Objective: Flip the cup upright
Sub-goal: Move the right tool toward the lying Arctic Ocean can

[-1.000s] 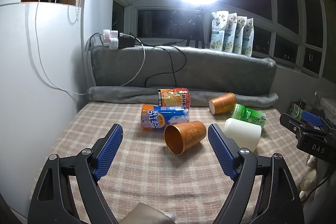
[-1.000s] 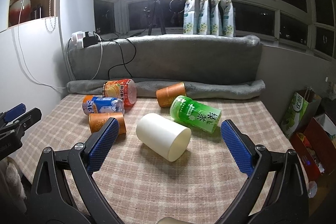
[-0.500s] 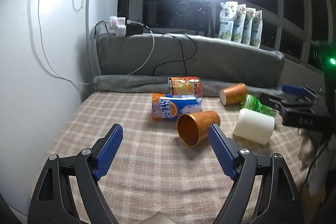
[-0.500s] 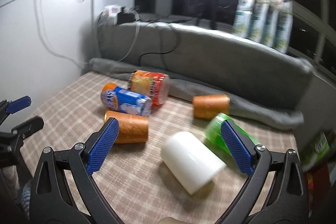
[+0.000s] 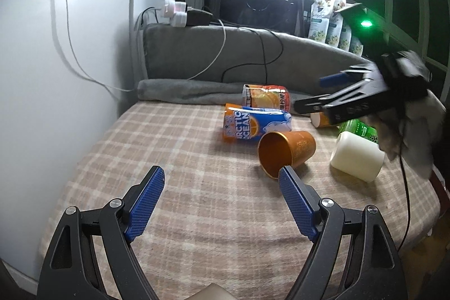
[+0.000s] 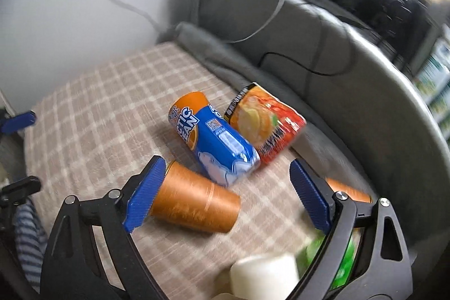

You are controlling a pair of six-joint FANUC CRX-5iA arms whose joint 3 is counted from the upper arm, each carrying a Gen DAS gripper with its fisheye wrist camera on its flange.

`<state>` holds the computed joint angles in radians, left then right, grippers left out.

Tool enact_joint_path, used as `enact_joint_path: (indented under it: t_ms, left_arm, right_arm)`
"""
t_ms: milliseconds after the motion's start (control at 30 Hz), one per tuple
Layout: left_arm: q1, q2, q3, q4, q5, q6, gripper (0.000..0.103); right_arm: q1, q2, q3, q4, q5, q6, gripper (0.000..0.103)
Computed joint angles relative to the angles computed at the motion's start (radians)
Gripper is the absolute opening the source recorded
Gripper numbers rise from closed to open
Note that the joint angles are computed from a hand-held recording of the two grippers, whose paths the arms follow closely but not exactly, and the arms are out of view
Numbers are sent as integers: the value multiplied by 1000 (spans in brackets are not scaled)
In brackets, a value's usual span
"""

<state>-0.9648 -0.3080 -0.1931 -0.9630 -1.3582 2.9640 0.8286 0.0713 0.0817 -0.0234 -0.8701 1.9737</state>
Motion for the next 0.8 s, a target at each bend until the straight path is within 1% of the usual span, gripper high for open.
enact_joint_path:
  t_ms: [100,233,333,467,633,767,800]
  left_arm:
    - [17,-14,-17,13,15,4,83]
    - [50,-33,-40,43,42,5,83]
    - [77,-45,-56,62,59,6,83]
    - [101,-58,-71,76,67,11,83]
    - [122,-75,-88,81,68,20,83]
    - [141,-86,-99,93,79,21,83]
    - [146,-88,-101,97,83,21,83]
  right_arm:
    - [29,66,46,58,-33,37,92]
    - [52,147,113,95,-77,62,91]
    - [63,202,174,93,-120,89,87]
    - [78,268,246,92,-177,134,87]
    - [103,325,291,125,-215,164,85]
    - [115,355,300,165,-221,169,85]
    - [119,361,300,174,-219,167,81]
